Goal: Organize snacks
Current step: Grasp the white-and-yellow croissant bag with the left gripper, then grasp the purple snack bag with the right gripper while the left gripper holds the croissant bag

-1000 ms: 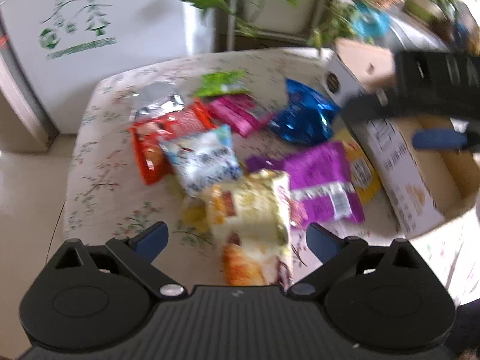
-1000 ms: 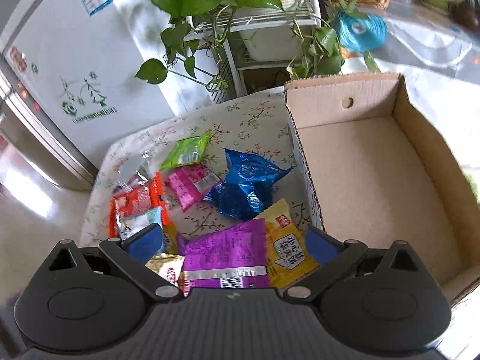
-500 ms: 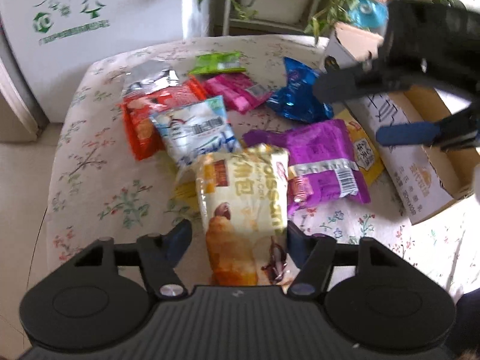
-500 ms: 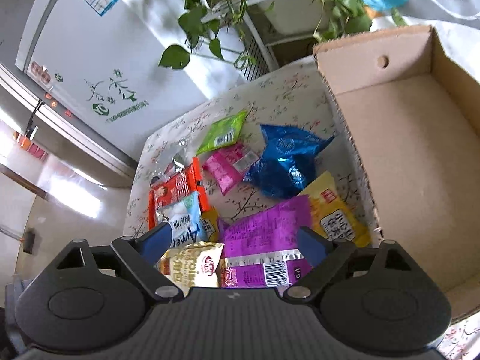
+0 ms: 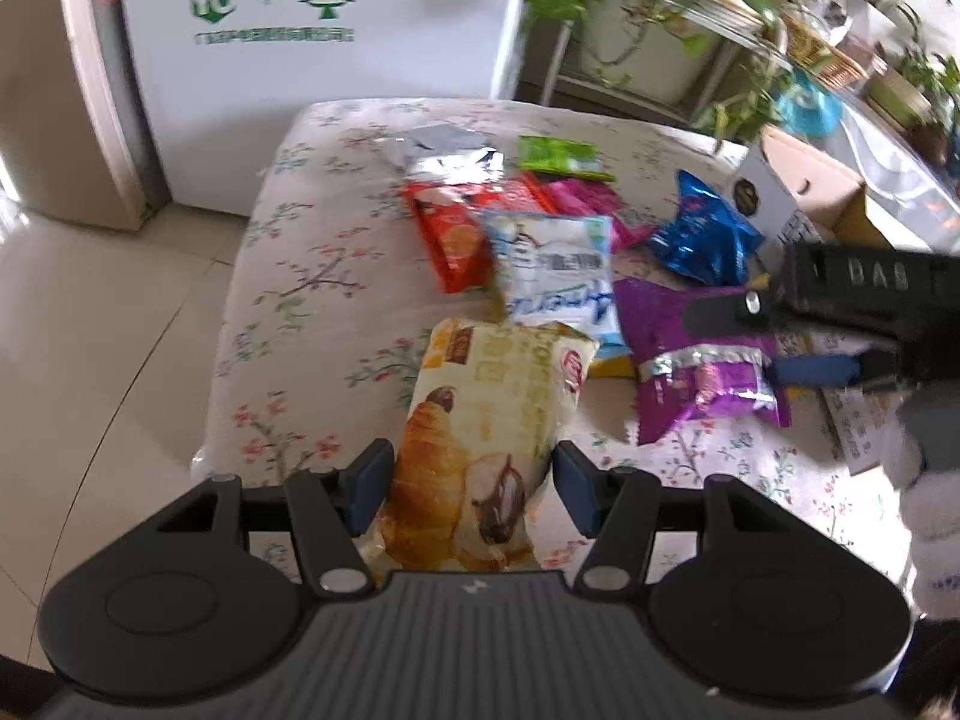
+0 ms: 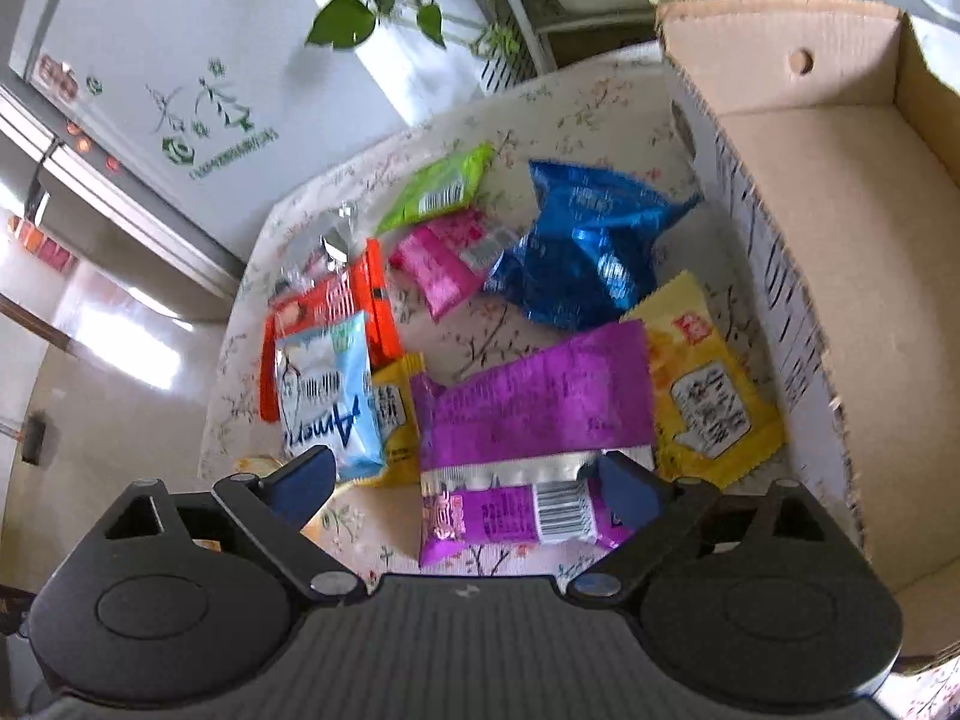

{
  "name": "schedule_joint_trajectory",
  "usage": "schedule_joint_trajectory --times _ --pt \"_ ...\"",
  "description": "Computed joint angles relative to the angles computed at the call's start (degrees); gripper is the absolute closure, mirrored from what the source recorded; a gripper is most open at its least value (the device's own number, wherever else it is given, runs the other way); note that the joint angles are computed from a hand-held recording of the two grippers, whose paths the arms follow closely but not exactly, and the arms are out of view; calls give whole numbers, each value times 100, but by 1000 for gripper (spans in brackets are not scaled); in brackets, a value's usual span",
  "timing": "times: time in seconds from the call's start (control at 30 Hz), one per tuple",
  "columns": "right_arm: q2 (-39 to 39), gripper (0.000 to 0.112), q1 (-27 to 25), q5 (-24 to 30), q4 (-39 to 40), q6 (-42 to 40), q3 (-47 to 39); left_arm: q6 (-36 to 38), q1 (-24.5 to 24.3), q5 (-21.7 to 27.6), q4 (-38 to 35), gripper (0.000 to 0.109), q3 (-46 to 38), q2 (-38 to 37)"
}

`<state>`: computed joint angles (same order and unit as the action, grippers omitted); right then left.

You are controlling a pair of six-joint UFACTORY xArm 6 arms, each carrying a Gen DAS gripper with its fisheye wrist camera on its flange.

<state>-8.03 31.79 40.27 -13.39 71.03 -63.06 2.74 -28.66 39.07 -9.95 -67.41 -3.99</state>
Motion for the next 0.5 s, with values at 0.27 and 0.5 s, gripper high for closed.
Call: schedule_joint_trajectory --times 0.27,0.5 --pt "-172 13 88 -837 1655 -1553 329 -92 208 -143 2 48 109 -32" --pt "129 13 110 66 214 -1432 -312 -52 69 -366 260 37 211 -42"
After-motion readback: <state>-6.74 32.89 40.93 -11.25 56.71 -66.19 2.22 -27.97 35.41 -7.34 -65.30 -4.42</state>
